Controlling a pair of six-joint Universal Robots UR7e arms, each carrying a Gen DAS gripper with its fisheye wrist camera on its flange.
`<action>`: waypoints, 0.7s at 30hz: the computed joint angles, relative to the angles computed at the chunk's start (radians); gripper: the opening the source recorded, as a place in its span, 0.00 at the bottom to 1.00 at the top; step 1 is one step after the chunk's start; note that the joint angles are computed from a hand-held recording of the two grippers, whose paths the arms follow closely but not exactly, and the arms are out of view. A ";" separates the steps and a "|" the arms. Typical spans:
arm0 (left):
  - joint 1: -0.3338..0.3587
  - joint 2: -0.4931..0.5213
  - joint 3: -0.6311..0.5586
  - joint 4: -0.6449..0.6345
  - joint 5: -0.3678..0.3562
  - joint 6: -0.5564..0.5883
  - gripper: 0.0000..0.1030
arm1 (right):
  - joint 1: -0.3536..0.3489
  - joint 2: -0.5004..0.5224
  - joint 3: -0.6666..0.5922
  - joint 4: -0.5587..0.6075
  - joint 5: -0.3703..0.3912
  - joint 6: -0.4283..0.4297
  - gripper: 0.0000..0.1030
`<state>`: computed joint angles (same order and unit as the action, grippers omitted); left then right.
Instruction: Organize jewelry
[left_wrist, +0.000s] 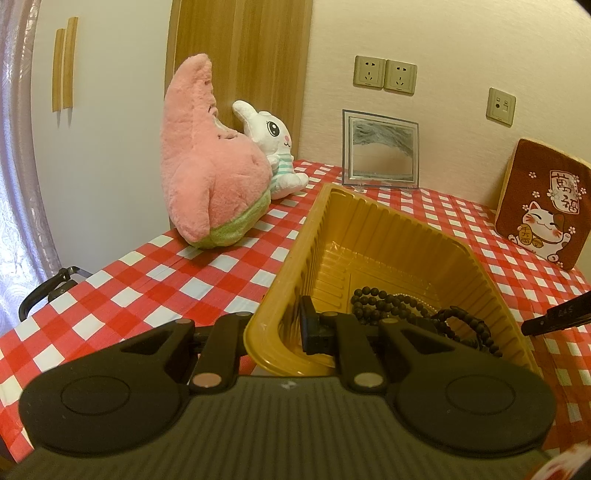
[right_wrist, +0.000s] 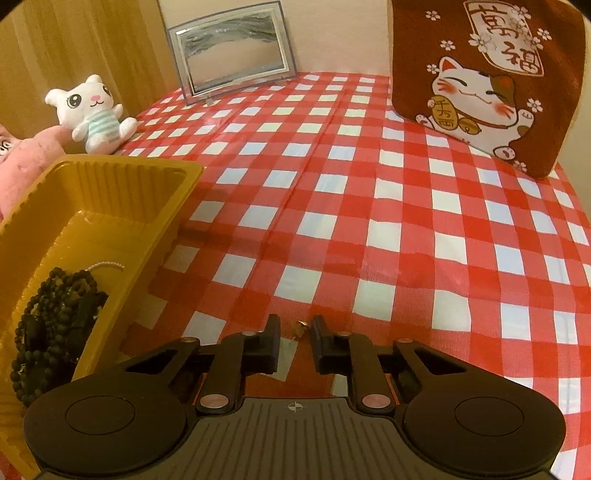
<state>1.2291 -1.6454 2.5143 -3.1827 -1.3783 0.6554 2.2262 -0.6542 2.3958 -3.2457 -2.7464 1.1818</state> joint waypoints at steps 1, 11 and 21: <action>0.000 0.001 0.000 0.000 0.000 0.001 0.12 | 0.000 -0.002 -0.003 0.018 -0.004 0.003 0.12; -0.001 0.001 -0.001 0.001 0.001 0.000 0.12 | 0.001 0.002 -0.024 0.117 -0.033 -0.021 0.08; -0.001 0.000 -0.002 0.003 0.002 -0.001 0.12 | 0.002 0.000 -0.020 0.108 -0.030 -0.047 0.08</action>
<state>1.2277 -1.6449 2.5125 -3.1797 -1.3764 0.6544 2.2279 -0.6547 2.3755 -3.1372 -2.7762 1.1349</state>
